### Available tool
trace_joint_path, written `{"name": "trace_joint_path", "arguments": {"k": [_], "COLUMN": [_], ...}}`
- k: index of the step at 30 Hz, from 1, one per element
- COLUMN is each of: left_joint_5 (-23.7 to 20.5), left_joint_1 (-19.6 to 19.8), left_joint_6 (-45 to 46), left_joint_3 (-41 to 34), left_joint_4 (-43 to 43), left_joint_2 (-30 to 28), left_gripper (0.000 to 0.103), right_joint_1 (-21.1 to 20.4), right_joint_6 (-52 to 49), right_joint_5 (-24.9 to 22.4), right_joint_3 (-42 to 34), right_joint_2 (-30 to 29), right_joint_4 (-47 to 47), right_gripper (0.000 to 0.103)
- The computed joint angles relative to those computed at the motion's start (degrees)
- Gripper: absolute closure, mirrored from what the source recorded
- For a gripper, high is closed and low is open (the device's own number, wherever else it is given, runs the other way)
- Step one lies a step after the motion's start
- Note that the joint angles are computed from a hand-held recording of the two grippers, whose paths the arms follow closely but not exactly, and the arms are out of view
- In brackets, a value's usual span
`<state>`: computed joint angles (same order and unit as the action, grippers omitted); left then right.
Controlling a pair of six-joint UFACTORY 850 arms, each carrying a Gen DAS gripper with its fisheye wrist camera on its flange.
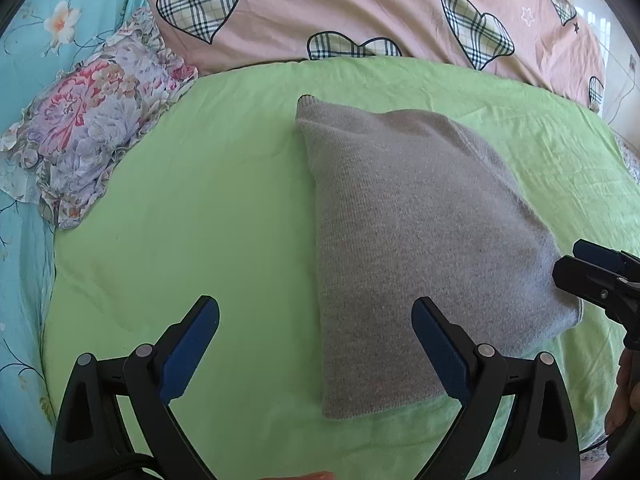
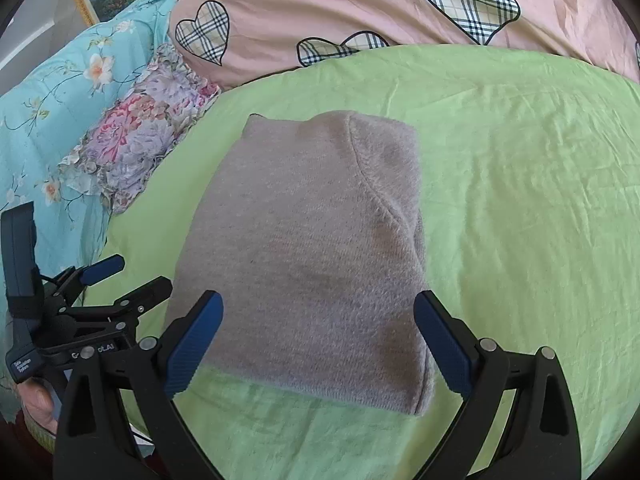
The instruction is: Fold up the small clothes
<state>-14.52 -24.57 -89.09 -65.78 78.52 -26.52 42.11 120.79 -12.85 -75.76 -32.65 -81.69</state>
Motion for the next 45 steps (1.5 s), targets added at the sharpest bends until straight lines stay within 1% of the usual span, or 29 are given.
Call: {"name": "trace_joint_path", "arguments": {"k": [3, 7, 10, 20, 30, 45], "left_joint_5": [0.38, 0.76, 0.94, 1.19, 1.19, 1.74], "left_joint_1": [-0.13, -0.31, -0.45, -0.66, -0.68, -0.72], "left_joint_6": [-0.42, -1.89, -4.13, -9.06, -10.26, -12.69], "left_joint_3": [0.36, 1.22, 1.84, 3.11, 3.72, 4.53], "left_joint_4": [-0.46, 0.17, 2.05, 6.85, 8.54, 11.12], "left_joint_2": [0.04, 0.29, 0.49, 0.9, 1.62, 2.71], "left_gripper": [0.006, 0.006, 0.006, 0.005, 0.005, 0.005], "right_joint_1": [0.17, 0.99, 1.51, 2.2, 2.31, 3.15], "right_joint_6": [-2.86, -5.87, -4.23, -0.54, -1.41, 0.43], "right_joint_5": [-0.68, -2.84, -3.82, -4.29, -4.08, -4.74], "right_joint_3": [-0.56, -0.86, -0.42, 0.0, -0.24, -0.03], "right_joint_2": [-0.51, -0.75, -0.64, -0.91, -1.09, -0.69], "right_joint_4": [2.84, 5.12, 3.4, 0.23, 0.84, -0.73], "right_gripper": [0.007, 0.007, 0.007, 0.007, 0.007, 0.006]}}
